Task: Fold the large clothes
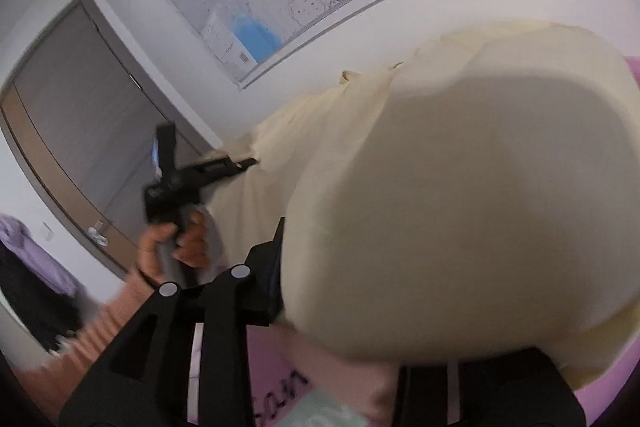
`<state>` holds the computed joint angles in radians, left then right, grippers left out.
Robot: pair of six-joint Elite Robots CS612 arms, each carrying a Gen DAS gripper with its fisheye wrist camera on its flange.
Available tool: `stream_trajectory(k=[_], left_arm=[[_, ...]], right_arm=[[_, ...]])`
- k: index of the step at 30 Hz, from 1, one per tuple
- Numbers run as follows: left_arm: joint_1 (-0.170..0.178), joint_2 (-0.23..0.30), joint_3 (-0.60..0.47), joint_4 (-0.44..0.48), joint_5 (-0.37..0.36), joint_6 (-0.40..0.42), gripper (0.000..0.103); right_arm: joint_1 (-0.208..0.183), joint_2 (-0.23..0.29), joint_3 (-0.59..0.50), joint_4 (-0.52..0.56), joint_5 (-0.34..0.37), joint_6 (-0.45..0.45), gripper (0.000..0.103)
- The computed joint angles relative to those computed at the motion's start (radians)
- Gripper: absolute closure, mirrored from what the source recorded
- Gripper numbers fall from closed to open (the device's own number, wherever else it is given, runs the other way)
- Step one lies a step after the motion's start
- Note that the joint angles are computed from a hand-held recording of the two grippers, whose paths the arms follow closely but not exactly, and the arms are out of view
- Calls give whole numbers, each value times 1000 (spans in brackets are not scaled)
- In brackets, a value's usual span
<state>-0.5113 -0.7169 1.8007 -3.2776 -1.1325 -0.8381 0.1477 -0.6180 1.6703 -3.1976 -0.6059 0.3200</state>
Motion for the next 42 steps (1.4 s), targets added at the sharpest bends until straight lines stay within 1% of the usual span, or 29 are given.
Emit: stream_trajectory(k=[2,4,6,8,10,12,14,15,16,18,20,21,22,23,24,25,26,28,30,32,33,34,36,37,38,39,40,41,42], left_arm=[[-1,-2,1,11,13,12,70],[0,-9,-2,52,23,13,62],[0,-16,-6,94,32,-6,55],[-2,-28,2,123,38,-27,47],[-12,-39,4,143,58,-32,46],[-32,-61,33,137,107,-18,45],[-52,-76,73,63,148,-8,45],[-60,-84,96,5,153,7,43],[-67,-90,109,-23,157,15,41],[-90,-98,135,-91,181,48,40],[-125,-100,143,-145,215,116,35],[-135,-102,148,-172,209,152,28],[-141,-99,148,-182,206,172,27],[-147,-96,139,-176,191,198,27],[-151,-92,131,-170,167,213,27],[-151,-82,115,-158,140,226,27],[-155,-77,108,-144,129,229,27],[-157,-64,90,-117,91,251,27],[-153,-47,63,-89,53,257,27],[-154,-39,50,-64,58,257,27],[-155,-35,48,-58,63,258,26],[-155,-33,46,-53,61,259,26],[-154,-35,49,-49,58,258,26],[-153,-36,50,-46,54,264,26],[-153,-36,48,-38,55,265,26],[-153,-39,52,-32,50,267,26],[-153,-39,50,-27,46,274,26],[-157,-38,47,-14,59,280,26],[-160,-37,46,-5,70,280,26]], right_arm=[[-11,-26,18,54,7,-57,64],[-18,-48,28,106,-3,-123,56],[-32,-82,61,154,-10,-206,55],[-45,-126,103,196,-60,-313,55],[-59,-163,140,208,-103,-388,54],[-78,-184,170,194,-103,-430,54],[-92,-198,186,163,-108,-446,55],[-97,-202,194,124,-122,-444,55],[-100,-201,192,95,-138,-430,55],[-101,-184,172,56,-174,-362,55],[-100,-162,152,57,-195,-329,54],[-94,-154,142,69,-214,-336,54],[-87,-148,130,101,-228,-355,54],[-81,-142,122,133,-234,-374,54],[-70,-135,113,165,-249,-402,50],[-63,-133,114,172,-258,-425,40],[-58,-132,119,164,-269,-439,35],[-45,-138,143,115,-333,-469,21],[-35,-145,155,121,-393,-513,18],[-26,-150,158,166,-437,-577,18],[-22,-150,159,180,-444,-606,21],[-19,-148,162,166,-456,-617,50],[-18,-140,160,128,-478,-635,79],[-15,-137,160,72,-526,-628,85],[-11,-135,165,10,-563,-638,86],[-3,-131,174,-94,-618,-654,86],[5,-127,182,-165,-665,-654,81],[13,-127,186,-196,-701,-662,80],[23,-129,191,-185,-724,-698,78]])
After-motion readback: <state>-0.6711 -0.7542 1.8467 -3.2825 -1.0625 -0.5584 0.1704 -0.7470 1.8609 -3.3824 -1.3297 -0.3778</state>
